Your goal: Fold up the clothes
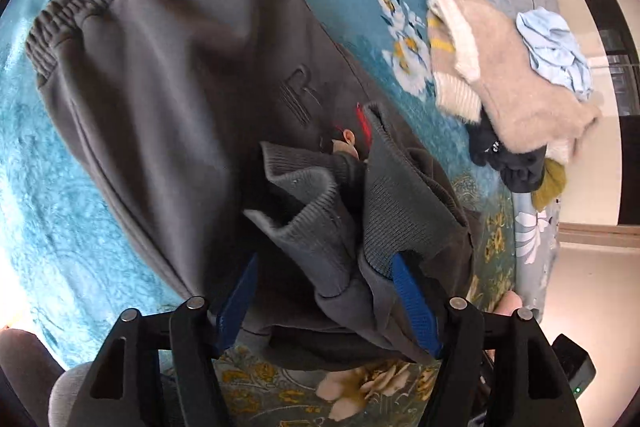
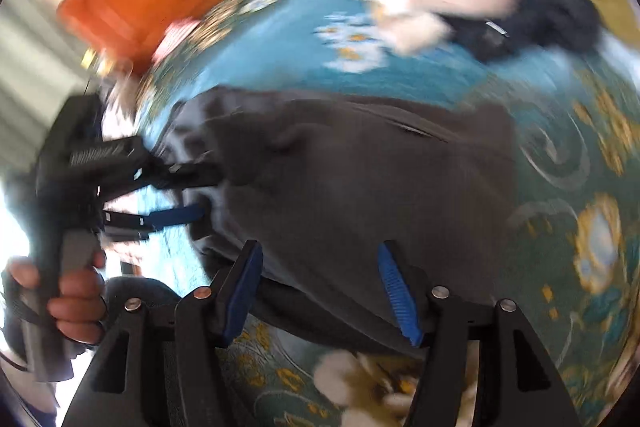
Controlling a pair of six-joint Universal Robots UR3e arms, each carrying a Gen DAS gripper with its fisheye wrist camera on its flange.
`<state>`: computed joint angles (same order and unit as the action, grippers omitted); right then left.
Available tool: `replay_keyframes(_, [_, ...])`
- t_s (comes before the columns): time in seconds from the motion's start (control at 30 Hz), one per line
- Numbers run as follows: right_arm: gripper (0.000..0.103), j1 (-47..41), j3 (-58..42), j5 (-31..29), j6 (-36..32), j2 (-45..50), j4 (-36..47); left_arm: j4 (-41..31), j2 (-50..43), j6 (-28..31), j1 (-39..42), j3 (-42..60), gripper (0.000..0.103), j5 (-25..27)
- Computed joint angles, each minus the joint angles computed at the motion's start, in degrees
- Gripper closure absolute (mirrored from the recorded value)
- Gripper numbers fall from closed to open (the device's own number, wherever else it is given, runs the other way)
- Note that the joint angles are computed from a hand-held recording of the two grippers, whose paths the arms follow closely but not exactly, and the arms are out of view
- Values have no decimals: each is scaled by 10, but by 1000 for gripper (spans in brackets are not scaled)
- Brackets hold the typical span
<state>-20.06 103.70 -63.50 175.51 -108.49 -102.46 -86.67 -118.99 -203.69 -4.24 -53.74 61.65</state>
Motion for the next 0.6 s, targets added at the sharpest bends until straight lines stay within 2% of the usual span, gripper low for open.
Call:
replay_keyframes(0.13, [41,-91,43,-10,-38,-60,59,-10,-35,10,-33,62,28,-5])
replay_keyframes(0.2, [41,-135,62,0,-57,-87,96,-33,-63,19,-58,120,23,32])
replay_keyframes(0.3, [41,-181,80,15,-81,-119,140,-75,-107,17,-74,187,23,73])
replay_keyframes(0.37, [41,-197,85,19,-92,-132,159,-51,-96,-22,-65,149,24,71])
replay_keyframes(0.43, [41,-212,90,24,-101,-143,174,16,-53,-69,-42,51,25,42])
replay_keyframes(0.47, [41,-217,91,26,-103,-146,178,46,-34,-85,-33,13,28,30])
replay_keyframes(0.5, [41,-222,92,28,-106,-146,182,75,-17,-102,-24,-22,43,20])
replay_keyframes(0.53, [41,-226,93,28,-109,-146,184,89,-11,-106,-20,-38,50,13])
replay_keyframes(0.57, [41,-230,93,29,-111,-146,187,96,-7,-108,-17,-44,64,10])
replay_keyframes(0.6, [41,-234,94,30,-114,-146,190,97,-8,-107,-20,-38,71,14])
